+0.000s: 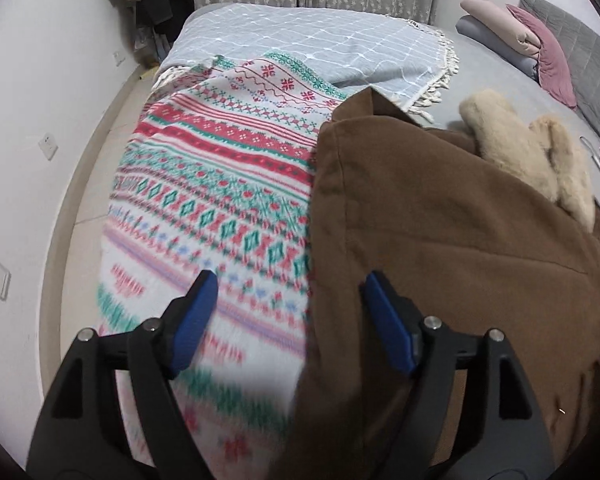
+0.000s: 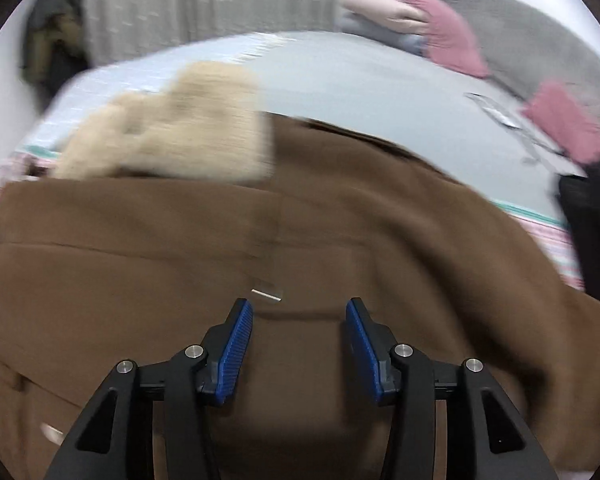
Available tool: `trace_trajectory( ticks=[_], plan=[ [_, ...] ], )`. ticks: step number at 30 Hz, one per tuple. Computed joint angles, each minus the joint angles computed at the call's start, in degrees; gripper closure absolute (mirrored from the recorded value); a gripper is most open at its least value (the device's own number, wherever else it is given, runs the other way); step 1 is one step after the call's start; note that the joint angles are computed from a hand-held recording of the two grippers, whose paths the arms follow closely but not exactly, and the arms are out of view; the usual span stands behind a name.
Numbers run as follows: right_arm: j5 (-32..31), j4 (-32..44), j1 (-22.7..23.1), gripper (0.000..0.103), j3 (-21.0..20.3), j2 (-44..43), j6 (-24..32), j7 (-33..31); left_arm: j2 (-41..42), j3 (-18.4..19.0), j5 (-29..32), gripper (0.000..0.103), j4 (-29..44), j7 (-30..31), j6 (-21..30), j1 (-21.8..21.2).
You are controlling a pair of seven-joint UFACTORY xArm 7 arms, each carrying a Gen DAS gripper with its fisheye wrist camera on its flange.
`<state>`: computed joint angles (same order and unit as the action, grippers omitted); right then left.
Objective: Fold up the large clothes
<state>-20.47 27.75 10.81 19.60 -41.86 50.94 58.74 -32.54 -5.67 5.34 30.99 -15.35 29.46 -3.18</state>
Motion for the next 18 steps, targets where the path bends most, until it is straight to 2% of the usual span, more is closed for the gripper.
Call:
trace_trajectory(
  ticks=[1,3,4,7,9,11,14,18],
  plan=[
    [0.87,-0.60,0.60,0.052,-0.39,-2.32,3.09,-0.40,-2.21,1.71,-2.20,0.025,-0.23,1.53,2.22,-2.00],
    [3.21,-3.13,2.86,0.052,-2.10,-10.12,7.61,-2.03,-6.14,3.65,-5.74,0.017,-0.85,3.62,5.34,-4.64],
    [3.98,-3.96,3.67,0.048,-2.29,-13.93,9.93,-2.92,-8.53,4.18,-7.46,0.015,-1.11,4.29,7.22,-5.80],
    [4.44,-3.48,5.09,0.036,-0.48,-25.50,20.68,-6.06,-14.12,5.81,-13.22,0.013,-1.86,5.29,11.33,-9.09],
    [3.11,-1.12,5.11,0.033,1.28,-31.73,28.41,-8.71,-17.41,7.15,-17.84,0.009,-3.12,5.47,12.49,-11.38],
    [1.69,1.87,2.97,0.030,2.64,-33.81,32.85,-11.75,-21.17,7.33,-21.92,0.007,-5.13,4.36,12.98,-12.79],
    [-1.80,5.44,-0.45,0.024,2.97,-37.09,39.61,-17.04,-24.74,5.78,-24.05,0.007,-7.32,2.60,13.69,-13.56],
    [-4.81,7.84,-6.29,0.024,1.80,-38.91,44.63,-21.04,-25.86,5.95,-26.26,0.006,-9.34,2.94,14.60,-16.43]
  ],
)
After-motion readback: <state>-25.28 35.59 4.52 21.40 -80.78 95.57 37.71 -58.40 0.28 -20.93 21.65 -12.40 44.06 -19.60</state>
